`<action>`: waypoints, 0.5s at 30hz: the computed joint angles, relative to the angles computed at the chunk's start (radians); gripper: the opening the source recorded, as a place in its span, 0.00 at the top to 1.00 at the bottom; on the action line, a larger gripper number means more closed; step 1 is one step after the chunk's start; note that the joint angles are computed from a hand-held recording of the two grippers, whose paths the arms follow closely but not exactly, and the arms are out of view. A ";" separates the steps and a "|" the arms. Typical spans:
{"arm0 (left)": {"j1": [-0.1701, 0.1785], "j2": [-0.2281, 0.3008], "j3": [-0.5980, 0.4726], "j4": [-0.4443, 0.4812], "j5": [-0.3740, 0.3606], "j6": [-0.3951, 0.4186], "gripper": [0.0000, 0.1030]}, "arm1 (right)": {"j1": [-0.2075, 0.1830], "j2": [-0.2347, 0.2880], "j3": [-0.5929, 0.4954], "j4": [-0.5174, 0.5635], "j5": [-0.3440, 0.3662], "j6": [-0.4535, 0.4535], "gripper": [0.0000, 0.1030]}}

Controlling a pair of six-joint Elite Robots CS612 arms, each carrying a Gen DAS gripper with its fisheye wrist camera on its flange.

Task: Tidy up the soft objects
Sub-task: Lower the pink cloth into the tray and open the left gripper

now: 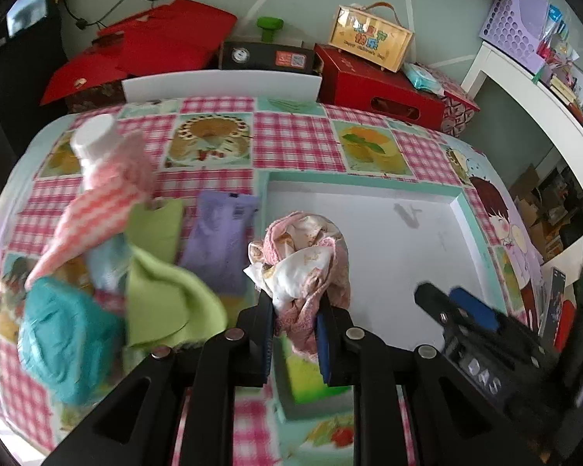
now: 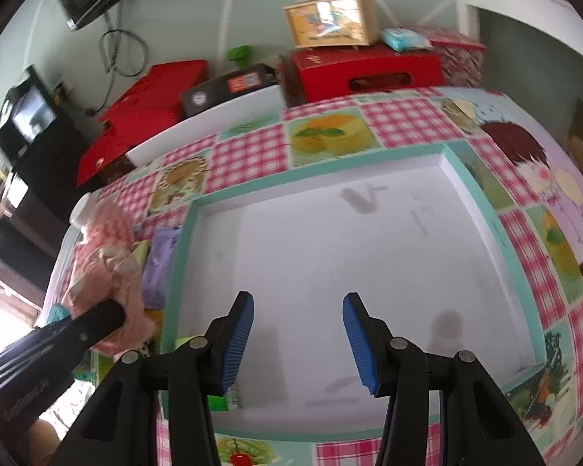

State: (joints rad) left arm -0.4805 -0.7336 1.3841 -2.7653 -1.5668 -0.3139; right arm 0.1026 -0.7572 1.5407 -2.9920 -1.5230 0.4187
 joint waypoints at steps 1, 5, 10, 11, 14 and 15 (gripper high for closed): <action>-0.001 0.011 -0.018 0.014 -0.004 0.000 0.82 | -0.003 0.000 0.001 0.007 -0.004 0.010 0.50; -0.006 0.047 -0.077 0.062 -0.012 -0.004 0.76 | -0.006 -0.001 -0.003 0.040 -0.039 0.028 0.50; -0.009 0.067 -0.100 0.071 -0.030 -0.019 0.52 | -0.016 -0.001 -0.003 0.074 -0.042 0.058 0.50; -0.009 0.068 -0.101 0.073 -0.027 -0.021 0.52 | -0.017 -0.001 -0.004 0.081 -0.042 0.060 0.50; -0.006 0.065 -0.089 0.065 -0.036 -0.039 0.51 | -0.018 -0.001 -0.005 0.092 -0.040 0.063 0.50; -0.005 0.063 -0.085 0.064 -0.039 -0.046 0.48 | -0.017 -0.002 -0.005 0.094 -0.043 0.061 0.50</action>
